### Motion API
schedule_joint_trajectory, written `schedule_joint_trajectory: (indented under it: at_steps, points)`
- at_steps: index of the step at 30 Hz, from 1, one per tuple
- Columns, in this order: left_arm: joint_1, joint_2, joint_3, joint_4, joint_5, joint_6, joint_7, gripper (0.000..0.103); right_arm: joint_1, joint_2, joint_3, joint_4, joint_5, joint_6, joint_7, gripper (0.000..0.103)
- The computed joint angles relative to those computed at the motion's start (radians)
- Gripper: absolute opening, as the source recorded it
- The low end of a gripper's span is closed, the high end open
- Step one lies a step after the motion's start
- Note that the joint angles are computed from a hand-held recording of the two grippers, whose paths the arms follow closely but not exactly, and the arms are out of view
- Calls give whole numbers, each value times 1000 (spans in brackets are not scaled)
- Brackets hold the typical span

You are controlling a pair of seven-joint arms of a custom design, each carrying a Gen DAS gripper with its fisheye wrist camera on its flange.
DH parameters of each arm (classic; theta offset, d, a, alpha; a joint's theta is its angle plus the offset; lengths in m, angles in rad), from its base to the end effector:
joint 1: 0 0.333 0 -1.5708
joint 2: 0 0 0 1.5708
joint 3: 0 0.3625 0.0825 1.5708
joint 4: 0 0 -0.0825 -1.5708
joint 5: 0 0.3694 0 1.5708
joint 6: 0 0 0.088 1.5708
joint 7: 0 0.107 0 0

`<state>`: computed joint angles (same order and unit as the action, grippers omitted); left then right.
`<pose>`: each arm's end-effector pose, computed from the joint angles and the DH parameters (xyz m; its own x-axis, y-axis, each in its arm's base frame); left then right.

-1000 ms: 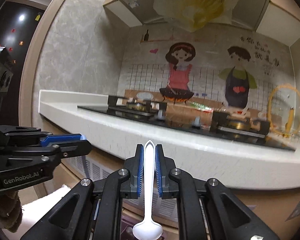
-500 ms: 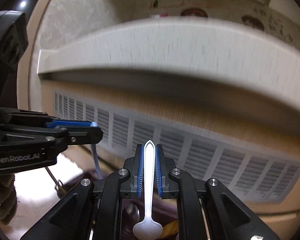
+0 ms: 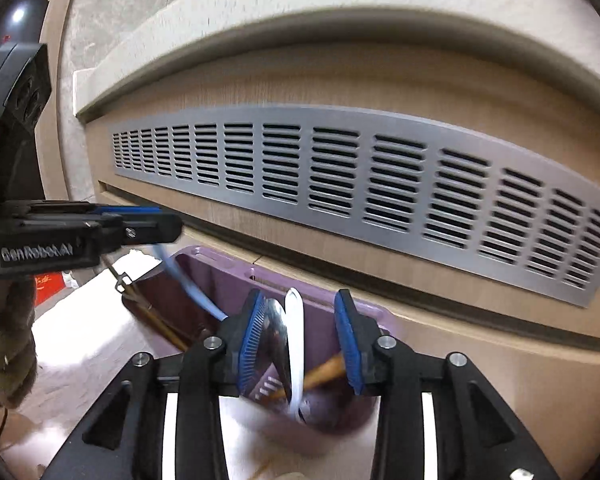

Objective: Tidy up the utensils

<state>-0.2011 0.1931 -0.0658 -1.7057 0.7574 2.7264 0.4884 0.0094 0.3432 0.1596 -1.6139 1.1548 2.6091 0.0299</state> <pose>0.6327 -0.1951 0.6153 0.1728 -0.9739 0.1474 -0.5518 -0.2197 -0.8045 0.6981 0.0813 0.5418 0.7109 -0.7002 0.0653 -0.3013 -0.3871 -0.8714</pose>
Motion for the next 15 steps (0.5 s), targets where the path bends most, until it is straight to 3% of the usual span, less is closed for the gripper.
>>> schedule_joint_trajectory:
  at_steps: [3,10,15]
  points:
    - [-6,-67,-10,-64,17,-34,-26,51,-11,-60,-15,-64,8,-5,-3,43]
    - [6,-210,-102,-220,52,-209,-113,58,1,-204,-90,-237,-33,-66,-3,54]
    - [16,-279,-147,-318,-46,-217,-89,62,30,-289,-134,-369,-86,-84,-33,55]
